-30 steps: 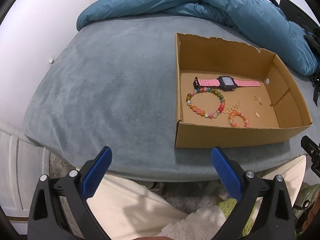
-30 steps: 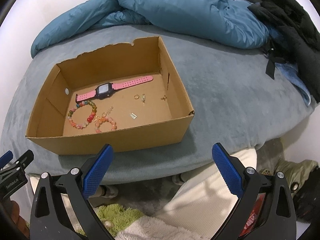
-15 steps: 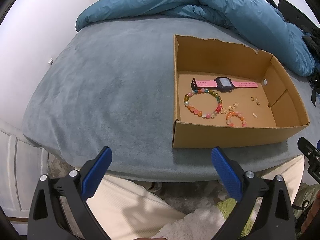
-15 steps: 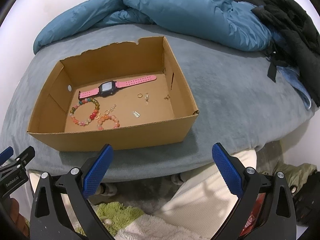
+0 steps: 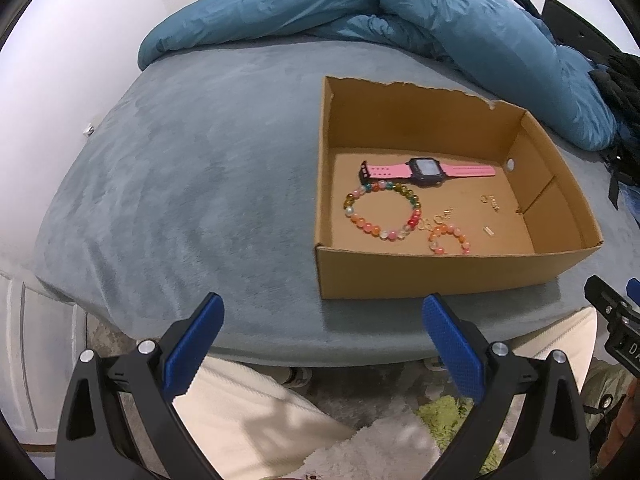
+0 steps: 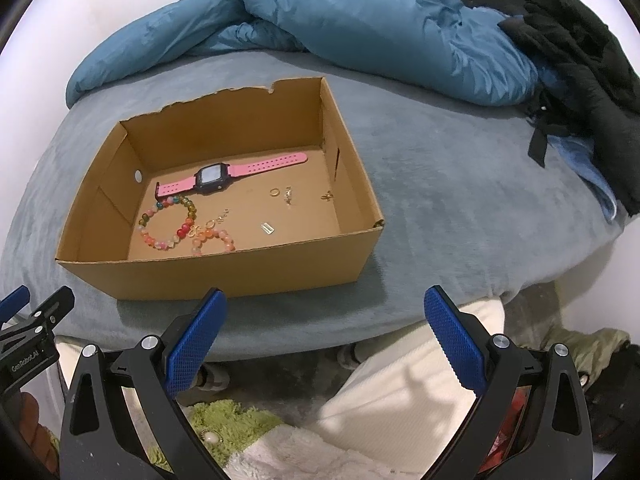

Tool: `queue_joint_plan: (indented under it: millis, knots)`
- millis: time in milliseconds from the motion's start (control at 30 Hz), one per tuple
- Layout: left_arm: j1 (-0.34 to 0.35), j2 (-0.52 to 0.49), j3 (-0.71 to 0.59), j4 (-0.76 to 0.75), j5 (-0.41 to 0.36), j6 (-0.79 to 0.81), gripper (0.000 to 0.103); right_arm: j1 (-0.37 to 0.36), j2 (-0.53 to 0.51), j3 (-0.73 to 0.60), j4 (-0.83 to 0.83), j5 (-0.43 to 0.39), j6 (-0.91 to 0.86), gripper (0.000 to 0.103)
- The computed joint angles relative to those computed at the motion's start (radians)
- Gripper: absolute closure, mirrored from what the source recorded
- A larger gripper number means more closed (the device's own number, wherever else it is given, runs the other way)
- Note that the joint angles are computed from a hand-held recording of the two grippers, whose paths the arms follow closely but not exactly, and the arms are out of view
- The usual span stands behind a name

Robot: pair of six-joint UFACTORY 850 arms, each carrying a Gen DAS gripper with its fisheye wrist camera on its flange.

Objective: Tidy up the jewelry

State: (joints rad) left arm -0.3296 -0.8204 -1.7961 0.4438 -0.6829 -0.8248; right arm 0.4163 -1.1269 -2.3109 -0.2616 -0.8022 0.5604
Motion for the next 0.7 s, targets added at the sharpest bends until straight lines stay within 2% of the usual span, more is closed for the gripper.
queue_joint_plan:
  millis: [700]
  knots:
    - [-0.010,-0.013,-0.026,-0.006,0.008,0.026,0.006,-0.007,0.023,0.040,-0.005,0.011,0.010,0.008]
